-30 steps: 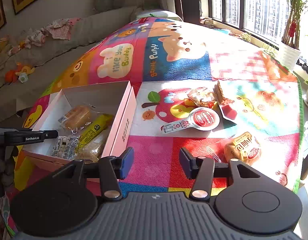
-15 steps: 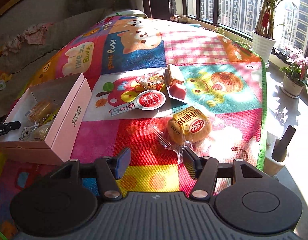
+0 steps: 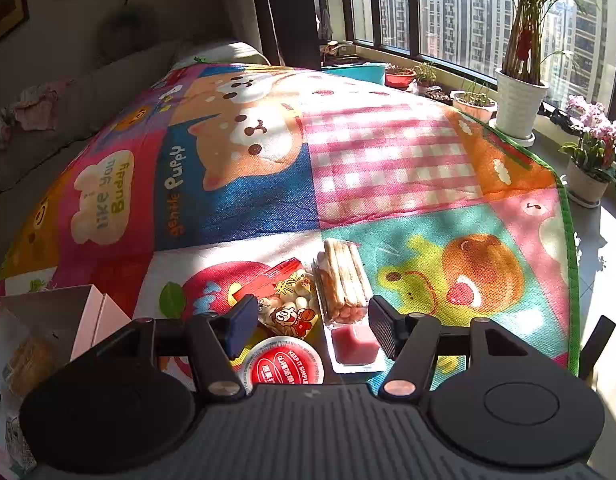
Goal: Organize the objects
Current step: 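Move the right tool to the cream wafer roll pack and grasp it, then carry the wafer roll pack into the box and open the right tool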
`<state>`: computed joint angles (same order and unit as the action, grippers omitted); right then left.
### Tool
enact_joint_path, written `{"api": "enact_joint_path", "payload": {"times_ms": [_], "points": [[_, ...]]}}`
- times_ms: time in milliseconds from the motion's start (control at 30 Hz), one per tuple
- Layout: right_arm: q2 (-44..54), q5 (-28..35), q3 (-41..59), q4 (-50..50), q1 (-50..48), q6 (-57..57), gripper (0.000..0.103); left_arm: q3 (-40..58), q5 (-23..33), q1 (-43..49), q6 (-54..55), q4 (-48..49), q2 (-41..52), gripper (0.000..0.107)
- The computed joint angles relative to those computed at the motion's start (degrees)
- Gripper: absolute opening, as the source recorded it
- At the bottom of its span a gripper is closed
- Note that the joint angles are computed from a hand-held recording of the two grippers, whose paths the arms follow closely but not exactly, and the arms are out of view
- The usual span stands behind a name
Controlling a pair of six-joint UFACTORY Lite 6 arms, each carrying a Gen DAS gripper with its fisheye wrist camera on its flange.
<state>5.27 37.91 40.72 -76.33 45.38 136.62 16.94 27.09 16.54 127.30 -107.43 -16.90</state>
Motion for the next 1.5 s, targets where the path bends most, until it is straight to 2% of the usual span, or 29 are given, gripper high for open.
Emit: {"api": "enact_joint_path", "payload": {"times_ms": [100,133,200,233,267,367,500,600,733,900,1100,1500], "points": [[5.4,-10.8,0.1,-10.2,-11.0,12.3,0.060,-0.6,0.4,0.4,0.0,0.3,-0.5,0.016],[5.9,-13.2,-1.0,-16.0,-12.9,18.3,0.044,-0.4,0.7,0.6,0.1,0.2,-0.3,0.016],[3.9,-14.2,-4.7,-25.2,-12.8,28.3,0.040,-0.4,0.9,0.6,0.0,0.1,-0.1,0.016],[1.8,-14.1,-6.7,-26.2,-11.9,29.9,0.033,-0.3,0.9,0.6,-0.1,0.0,0.1,0.016],[-0.8,-13.9,-8.5,-24.9,-10.5,29.3,0.032,-0.1,0.9,0.5,-0.3,-0.2,0.3,0.016],[-9.8,-9.3,-13.0,-11.6,-3.3,18.9,0.032,-0.2,0.8,0.3,-0.2,-0.5,0.2,0.016],[-24.4,2.2,-16.6,7.6,12.3,5.2,0.031,0.1,0.7,0.2,-0.2,-0.6,0.5,0.015],[-27.2,13.3,-14.2,15.8,26.9,3.1,0.032,-0.2,0.1,-0.2,0.2,-1.0,0.1,0.015],[-20.8,21.9,-7.2,21.7,42.2,4.8,0.032,-0.2,0.2,-0.2,0.1,-1.0,0.0,0.015],[-8.8,22.5,2.6,23.8,51.6,8.3,0.032,-0.1,0.9,0.4,-1.0,-0.5,0.2,0.015],[6.3,16.4,14.5,24.4,54.2,6.5,0.032,-0.5,0.9,0.5,-0.2,-0.6,-0.1,0.016],[10.6,14.4,22.9,21.5,52.0,0.4,0.032,-0.8,1.4,1.4,-0.8,1.1,-0.4,0.017]]}}
